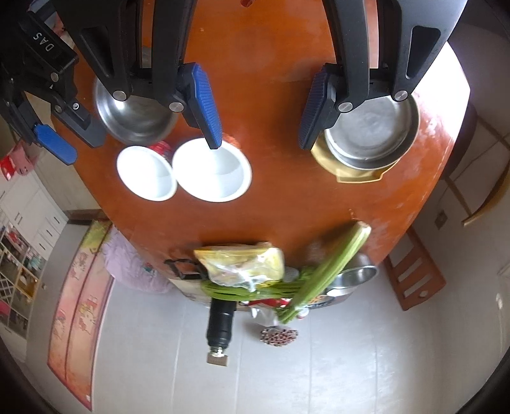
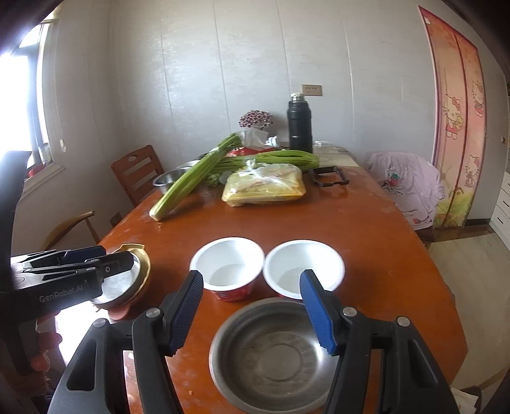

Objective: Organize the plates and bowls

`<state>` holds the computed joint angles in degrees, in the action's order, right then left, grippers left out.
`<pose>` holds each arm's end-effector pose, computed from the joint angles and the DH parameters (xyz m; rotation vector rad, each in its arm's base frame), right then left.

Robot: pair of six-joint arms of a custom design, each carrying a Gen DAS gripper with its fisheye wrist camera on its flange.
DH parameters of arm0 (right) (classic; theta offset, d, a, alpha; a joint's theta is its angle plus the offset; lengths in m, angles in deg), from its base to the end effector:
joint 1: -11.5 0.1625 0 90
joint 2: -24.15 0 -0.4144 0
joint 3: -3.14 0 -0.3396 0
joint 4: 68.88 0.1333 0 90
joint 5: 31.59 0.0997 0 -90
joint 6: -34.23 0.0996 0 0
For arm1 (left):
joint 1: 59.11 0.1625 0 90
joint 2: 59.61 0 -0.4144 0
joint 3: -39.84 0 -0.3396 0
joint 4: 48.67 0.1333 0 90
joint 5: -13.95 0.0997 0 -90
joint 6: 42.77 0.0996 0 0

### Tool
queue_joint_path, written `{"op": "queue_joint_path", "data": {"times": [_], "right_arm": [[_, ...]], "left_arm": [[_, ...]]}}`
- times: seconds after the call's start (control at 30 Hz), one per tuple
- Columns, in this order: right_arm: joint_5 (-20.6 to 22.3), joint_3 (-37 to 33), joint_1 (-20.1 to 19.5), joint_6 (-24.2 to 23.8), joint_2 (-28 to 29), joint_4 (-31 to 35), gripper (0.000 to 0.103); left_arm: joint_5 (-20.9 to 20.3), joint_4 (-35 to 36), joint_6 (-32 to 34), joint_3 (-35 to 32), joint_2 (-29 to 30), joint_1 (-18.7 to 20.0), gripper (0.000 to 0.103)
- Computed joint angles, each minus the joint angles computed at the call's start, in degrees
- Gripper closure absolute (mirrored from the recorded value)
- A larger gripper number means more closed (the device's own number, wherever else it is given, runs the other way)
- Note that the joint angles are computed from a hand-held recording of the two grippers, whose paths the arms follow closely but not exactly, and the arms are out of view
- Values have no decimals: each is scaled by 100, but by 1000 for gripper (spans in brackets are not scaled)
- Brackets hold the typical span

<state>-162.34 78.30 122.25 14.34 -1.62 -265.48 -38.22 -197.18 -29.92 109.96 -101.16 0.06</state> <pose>0.3160 -0.6413 0.1278 0.3433 -2.1999 1.1961 -0.2093 -0.7299 0.2565 0.7063 2.3687 -0.7819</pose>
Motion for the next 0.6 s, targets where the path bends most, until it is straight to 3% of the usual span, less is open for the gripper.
{"op": "queue_joint_path", "data": {"times": [0.43,0.6], "right_arm": [[-224,895,-266,310,-638,-197,41],[-144,1173,-479,584,-805,118,41]], "left_arm": [[-305,719,-111,-54,269,-185,52],[-459,1234,-298,-255,500,-145,51]]}}
